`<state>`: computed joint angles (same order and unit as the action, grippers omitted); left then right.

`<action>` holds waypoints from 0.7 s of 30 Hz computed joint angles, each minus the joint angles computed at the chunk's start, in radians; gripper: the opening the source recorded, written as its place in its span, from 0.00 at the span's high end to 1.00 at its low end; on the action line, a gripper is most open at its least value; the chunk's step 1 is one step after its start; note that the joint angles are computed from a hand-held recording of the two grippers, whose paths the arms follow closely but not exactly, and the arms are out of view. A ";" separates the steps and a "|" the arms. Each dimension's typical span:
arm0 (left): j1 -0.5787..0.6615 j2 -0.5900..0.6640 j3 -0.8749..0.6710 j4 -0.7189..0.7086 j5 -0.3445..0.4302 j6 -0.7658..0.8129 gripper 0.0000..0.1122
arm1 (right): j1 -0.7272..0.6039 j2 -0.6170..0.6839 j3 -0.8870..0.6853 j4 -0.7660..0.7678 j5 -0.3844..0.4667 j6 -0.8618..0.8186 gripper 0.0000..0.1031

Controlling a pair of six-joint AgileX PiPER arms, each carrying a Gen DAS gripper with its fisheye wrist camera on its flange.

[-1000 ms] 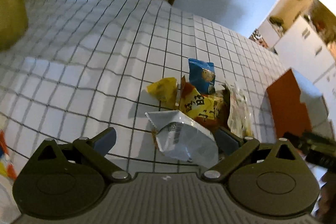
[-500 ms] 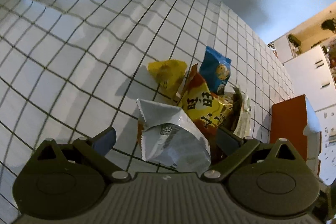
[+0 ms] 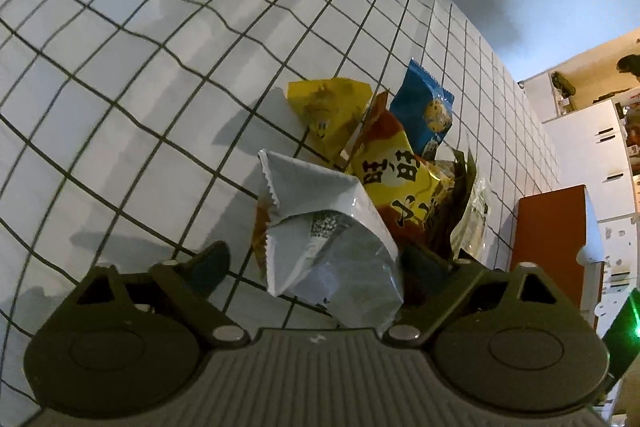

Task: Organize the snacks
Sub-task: 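Grasp the white chip bag with the left tool while the right tool grasps the bamboo-shoot packet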

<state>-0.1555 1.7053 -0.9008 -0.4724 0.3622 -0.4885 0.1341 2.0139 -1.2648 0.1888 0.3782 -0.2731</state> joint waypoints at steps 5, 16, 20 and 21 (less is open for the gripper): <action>0.004 -0.001 0.007 -0.051 -0.007 0.031 0.34 | 0.028 0.027 0.001 -0.139 -0.016 0.120 0.13; 0.017 -0.026 0.039 -0.084 -0.004 0.054 0.45 | 0.067 -0.038 0.124 -0.286 -0.138 0.215 0.38; 0.021 -0.048 0.064 -0.118 -0.014 0.086 0.53 | 0.044 -0.069 0.156 -0.234 -0.151 0.191 0.44; 0.017 -0.053 0.067 -0.097 -0.017 0.068 0.56 | 0.034 -0.080 0.164 -0.196 -0.153 0.152 0.49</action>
